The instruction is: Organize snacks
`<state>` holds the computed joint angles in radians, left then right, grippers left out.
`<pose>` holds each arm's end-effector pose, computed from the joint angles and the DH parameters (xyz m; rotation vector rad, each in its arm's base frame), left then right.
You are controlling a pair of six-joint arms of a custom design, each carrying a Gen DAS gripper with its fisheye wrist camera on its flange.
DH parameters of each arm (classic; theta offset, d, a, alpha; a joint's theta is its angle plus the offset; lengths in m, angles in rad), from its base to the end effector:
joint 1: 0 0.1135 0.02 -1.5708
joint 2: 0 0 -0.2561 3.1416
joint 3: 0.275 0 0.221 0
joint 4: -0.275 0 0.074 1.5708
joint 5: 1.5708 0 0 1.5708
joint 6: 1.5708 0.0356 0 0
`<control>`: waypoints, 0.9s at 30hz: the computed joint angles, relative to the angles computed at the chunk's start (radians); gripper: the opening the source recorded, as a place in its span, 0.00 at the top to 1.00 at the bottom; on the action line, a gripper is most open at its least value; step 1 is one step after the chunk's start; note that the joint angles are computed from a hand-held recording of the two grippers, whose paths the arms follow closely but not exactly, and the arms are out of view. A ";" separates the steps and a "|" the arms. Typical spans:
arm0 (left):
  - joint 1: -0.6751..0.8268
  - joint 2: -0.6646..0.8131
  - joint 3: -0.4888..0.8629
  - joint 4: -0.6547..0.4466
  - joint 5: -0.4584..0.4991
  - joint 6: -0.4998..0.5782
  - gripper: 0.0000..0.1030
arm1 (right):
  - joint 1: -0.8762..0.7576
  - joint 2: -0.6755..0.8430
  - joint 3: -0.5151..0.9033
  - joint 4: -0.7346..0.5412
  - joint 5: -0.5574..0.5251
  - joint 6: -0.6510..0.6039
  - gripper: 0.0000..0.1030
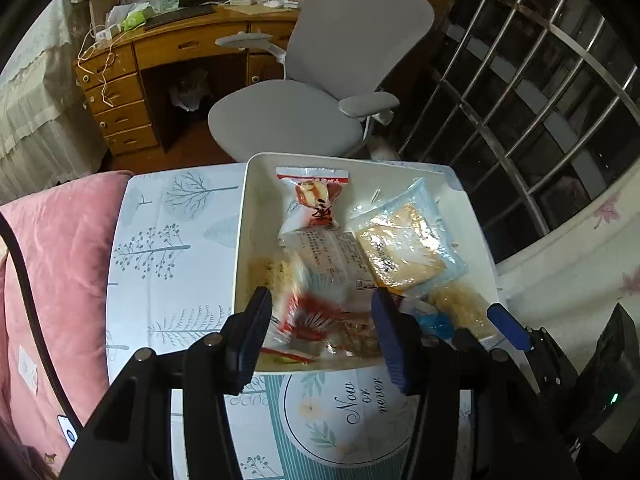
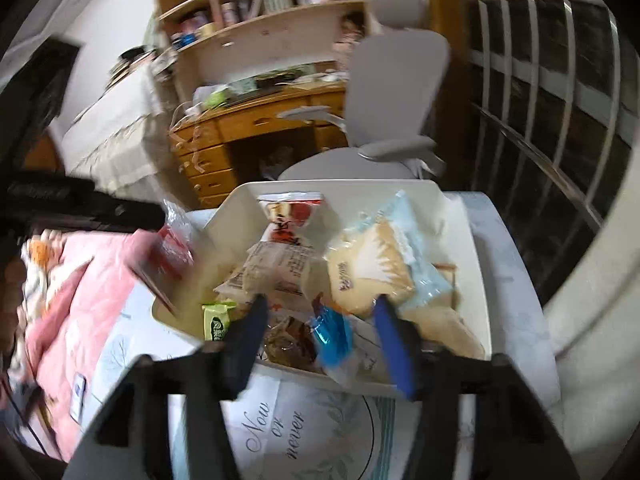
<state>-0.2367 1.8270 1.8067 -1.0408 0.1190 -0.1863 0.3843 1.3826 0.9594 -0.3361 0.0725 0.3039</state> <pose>0.3413 -0.0867 0.3215 0.1080 2.6502 -0.2995 0.2514 0.0989 0.2571 -0.0576 2.3414 0.2594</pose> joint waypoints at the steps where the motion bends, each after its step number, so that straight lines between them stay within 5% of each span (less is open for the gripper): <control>1: -0.001 -0.009 -0.001 -0.009 -0.004 -0.003 0.40 | -0.007 -0.013 -0.004 -0.007 -0.003 0.026 0.44; 2: 0.000 -0.016 0.000 -0.022 -0.009 -0.006 0.32 | -0.009 -0.020 0.002 -0.026 0.000 0.051 0.43; 13: 0.029 -0.301 -0.222 -0.077 0.007 0.092 0.26 | 0.119 -0.104 0.085 -0.332 0.090 0.337 0.37; 27: 0.329 -0.736 -0.454 -0.308 0.145 0.388 0.23 | 0.764 -0.124 0.286 -0.915 0.433 1.081 0.36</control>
<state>0.0925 1.0909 1.3528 -1.3483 0.2645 0.2021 1.1481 1.2586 1.2449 -1.2511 0.5052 1.3854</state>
